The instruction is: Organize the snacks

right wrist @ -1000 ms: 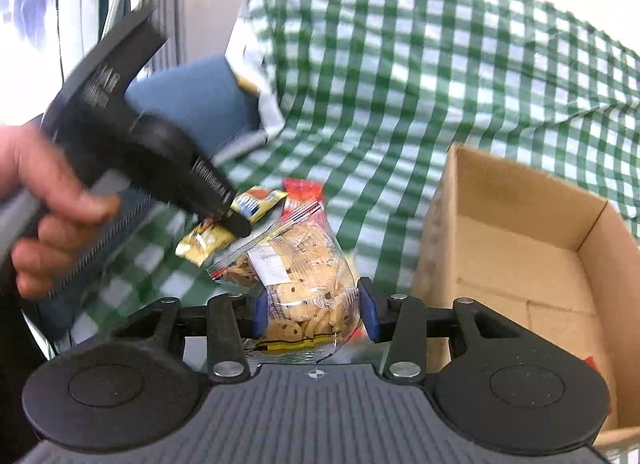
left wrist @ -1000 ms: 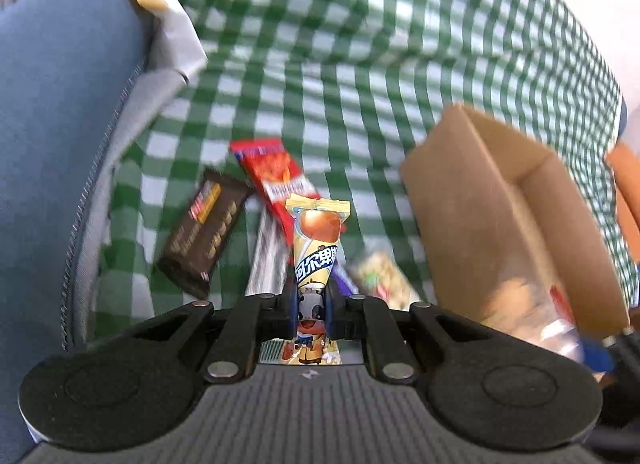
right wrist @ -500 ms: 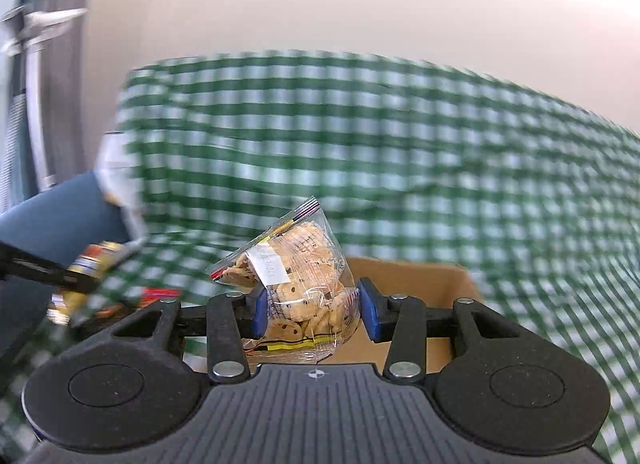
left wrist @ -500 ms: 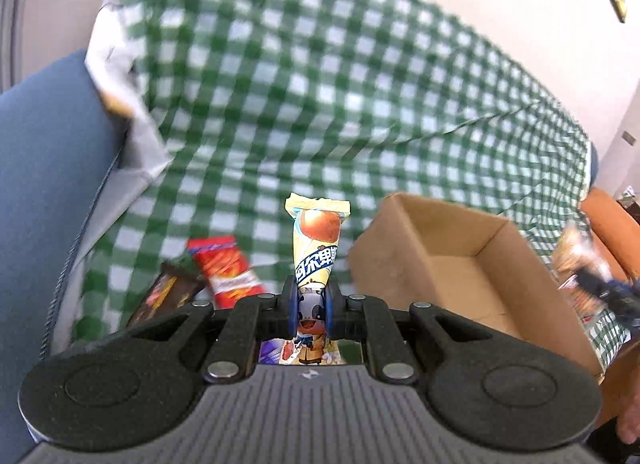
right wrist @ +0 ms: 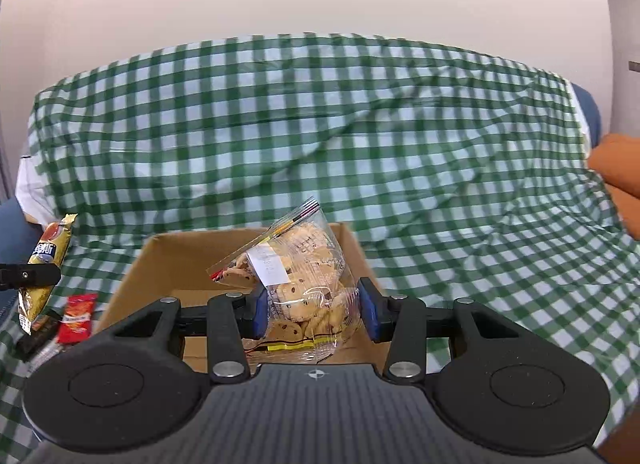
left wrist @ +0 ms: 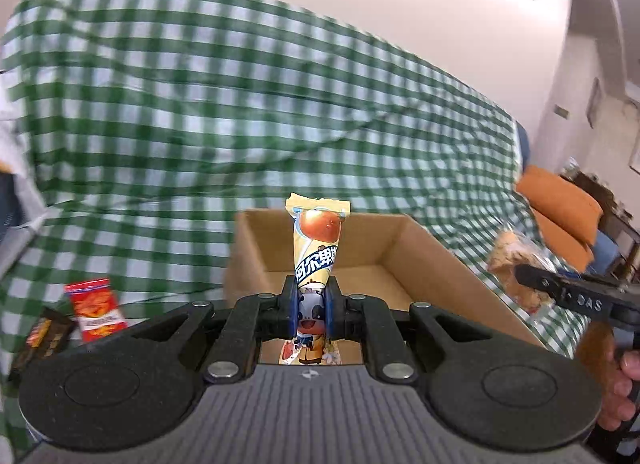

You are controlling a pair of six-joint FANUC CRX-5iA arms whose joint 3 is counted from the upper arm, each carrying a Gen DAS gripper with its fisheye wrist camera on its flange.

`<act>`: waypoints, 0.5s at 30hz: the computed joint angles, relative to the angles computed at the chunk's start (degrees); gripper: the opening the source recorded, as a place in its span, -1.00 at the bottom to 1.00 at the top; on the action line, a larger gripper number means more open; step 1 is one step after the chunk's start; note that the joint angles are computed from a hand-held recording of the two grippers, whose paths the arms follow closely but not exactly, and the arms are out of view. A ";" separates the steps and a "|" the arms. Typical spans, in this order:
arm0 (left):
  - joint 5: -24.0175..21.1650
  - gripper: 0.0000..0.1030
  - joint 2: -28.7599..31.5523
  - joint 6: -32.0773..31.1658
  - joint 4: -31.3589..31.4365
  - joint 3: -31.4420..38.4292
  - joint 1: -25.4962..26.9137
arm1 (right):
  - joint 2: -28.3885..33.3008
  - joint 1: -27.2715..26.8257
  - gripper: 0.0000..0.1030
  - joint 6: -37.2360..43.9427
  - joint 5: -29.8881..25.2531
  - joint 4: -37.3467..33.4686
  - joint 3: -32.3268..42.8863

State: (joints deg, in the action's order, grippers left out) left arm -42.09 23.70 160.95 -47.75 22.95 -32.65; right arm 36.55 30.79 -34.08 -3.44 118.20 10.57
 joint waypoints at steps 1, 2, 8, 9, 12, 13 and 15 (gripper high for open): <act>0.30 -0.74 0.67 -0.57 -0.07 0.66 -0.23 | -0.15 -0.18 -0.11 -0.16 -0.30 0.30 -0.32; 0.61 -0.74 1.20 -1.04 -0.24 1.16 -0.54 | -0.27 -0.38 -0.11 -0.15 -0.50 0.39 -0.60; 1.74 -0.74 3.68 -3.19 -1.44 3.47 -2.27 | -0.04 0.82 -0.11 6.53 -3.07 -6.91 -1.28; 1.92 -0.74 3.92 -3.67 -1.72 3.72 -2.48 | 0.12 1.09 -0.11 7.69 -3.38 -8.16 -1.18; 2.52 -0.74 4.22 -4.38 -2.82 3.89 -2.95 | 0.36 1.41 -0.11 9.28 -3.53 -9.43 -0.97; 2.50 -0.74 4.16 -4.66 -3.17 3.81 -3.06 | 0.54 1.57 -0.11 10.03 -3.66 -9.83 -0.82; 2.30 -0.74 4.40 -4.90 -3.71 4.06 -3.22 | 0.97 2.33 -0.11 12.83 -4.32 -12.09 -0.38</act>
